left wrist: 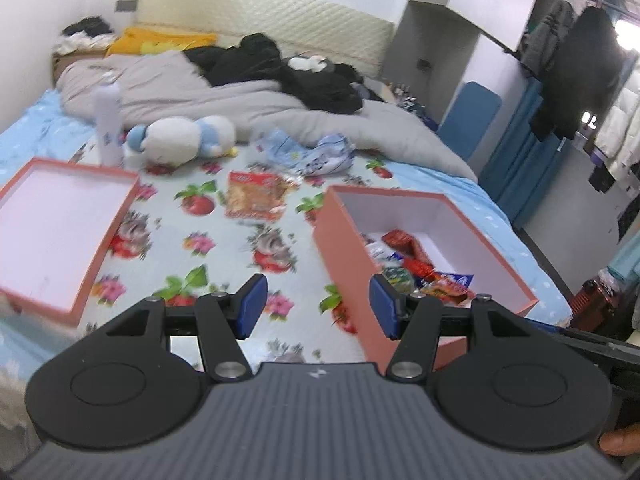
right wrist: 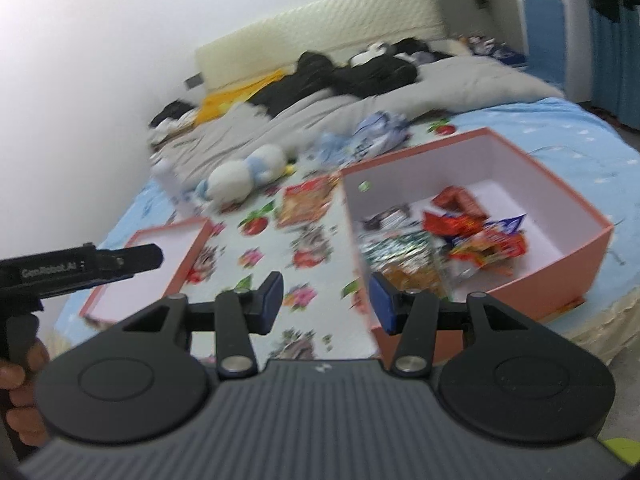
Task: Organize snacks
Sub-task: 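Withdraw both open tools from the box back toward the remaining packets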
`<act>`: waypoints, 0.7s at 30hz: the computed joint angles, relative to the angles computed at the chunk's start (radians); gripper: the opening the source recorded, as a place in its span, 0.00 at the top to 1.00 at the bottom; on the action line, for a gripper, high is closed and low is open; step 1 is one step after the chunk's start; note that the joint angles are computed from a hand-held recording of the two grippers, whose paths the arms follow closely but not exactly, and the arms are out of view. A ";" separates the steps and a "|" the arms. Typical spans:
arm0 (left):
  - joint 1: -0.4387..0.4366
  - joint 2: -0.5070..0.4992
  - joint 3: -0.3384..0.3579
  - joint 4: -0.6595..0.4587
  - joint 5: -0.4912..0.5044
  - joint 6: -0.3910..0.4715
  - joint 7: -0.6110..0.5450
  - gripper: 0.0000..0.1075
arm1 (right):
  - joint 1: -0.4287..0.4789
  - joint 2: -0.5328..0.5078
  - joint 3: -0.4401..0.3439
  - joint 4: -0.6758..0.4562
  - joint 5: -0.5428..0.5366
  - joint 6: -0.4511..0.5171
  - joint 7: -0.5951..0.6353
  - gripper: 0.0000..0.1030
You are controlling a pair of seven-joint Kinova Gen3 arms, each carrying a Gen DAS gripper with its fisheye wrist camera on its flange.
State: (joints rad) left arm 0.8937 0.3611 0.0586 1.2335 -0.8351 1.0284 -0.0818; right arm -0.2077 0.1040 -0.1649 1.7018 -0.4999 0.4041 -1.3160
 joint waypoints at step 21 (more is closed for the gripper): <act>-0.329 0.088 -0.009 0.051 0.249 -0.317 -0.282 0.27 | -0.122 0.389 0.099 -0.586 0.031 0.258 -0.042 0.42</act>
